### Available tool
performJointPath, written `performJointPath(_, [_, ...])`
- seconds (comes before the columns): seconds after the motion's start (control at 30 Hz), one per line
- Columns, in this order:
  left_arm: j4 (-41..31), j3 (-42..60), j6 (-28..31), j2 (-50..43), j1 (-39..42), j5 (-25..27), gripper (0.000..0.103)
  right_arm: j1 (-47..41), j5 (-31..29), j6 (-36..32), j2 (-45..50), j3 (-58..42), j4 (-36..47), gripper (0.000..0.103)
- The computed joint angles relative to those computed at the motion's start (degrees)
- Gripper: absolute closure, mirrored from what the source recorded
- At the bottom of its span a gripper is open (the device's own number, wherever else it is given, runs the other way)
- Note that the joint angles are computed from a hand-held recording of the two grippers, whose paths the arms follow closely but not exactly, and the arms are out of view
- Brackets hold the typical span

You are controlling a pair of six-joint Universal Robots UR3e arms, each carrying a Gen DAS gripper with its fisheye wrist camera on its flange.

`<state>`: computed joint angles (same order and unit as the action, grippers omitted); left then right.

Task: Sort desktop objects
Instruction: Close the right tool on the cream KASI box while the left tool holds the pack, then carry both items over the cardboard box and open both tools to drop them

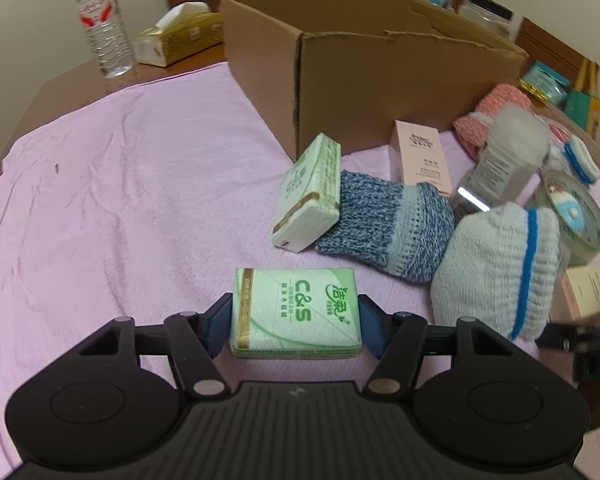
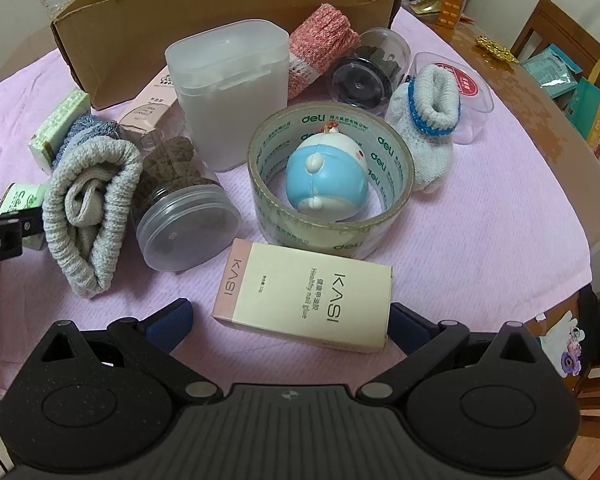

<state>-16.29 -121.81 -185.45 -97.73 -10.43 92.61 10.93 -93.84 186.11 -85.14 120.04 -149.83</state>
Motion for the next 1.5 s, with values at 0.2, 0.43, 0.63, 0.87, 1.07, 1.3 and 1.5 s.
performJointPath(0.2, [-0.99,-0.16,4.59,0.76,2.49,-3.81,0.039,0.8,-1.3,4.93,0.1,-1.26,0.71,0.006])
performJointPath(0.43, [-3.86,0.22,8.07,2.18,4.93,-8.51,0.039,0.69,-2.46,5.97,-0.57,-3.01,3.78,0.018])
performJointPath(0.63, [-7.59,1.24,12.53,5.86,6.58,-11.26,0.039,-2.29,2.51,4.27,-4.52,-4.6,10.33,0.018])
performJointPath(0.87, [-15.66,6.34,18.25,9.57,9.08,-15.86,0.039,-3.8,3.53,1.87,-9.08,-9.74,17.71,0.018])
performJointPath(1.07, [-22.43,14.69,21.68,9.57,10.31,-18.55,0.039,-2.7,2.96,4.68,-7.37,-19.08,20.52,0.018])
performJointPath(1.3, [-25.08,26.55,19.93,3.49,9.54,-17.89,0.039,-2.01,4.96,2.69,1.45,-33.13,21.54,0.018])
performJointPath(1.5, [-26.19,39.22,16.11,-5.74,6.87,-14.33,0.039,-3.34,7.15,-2.46,9.88,-45.49,23.35,0.018])
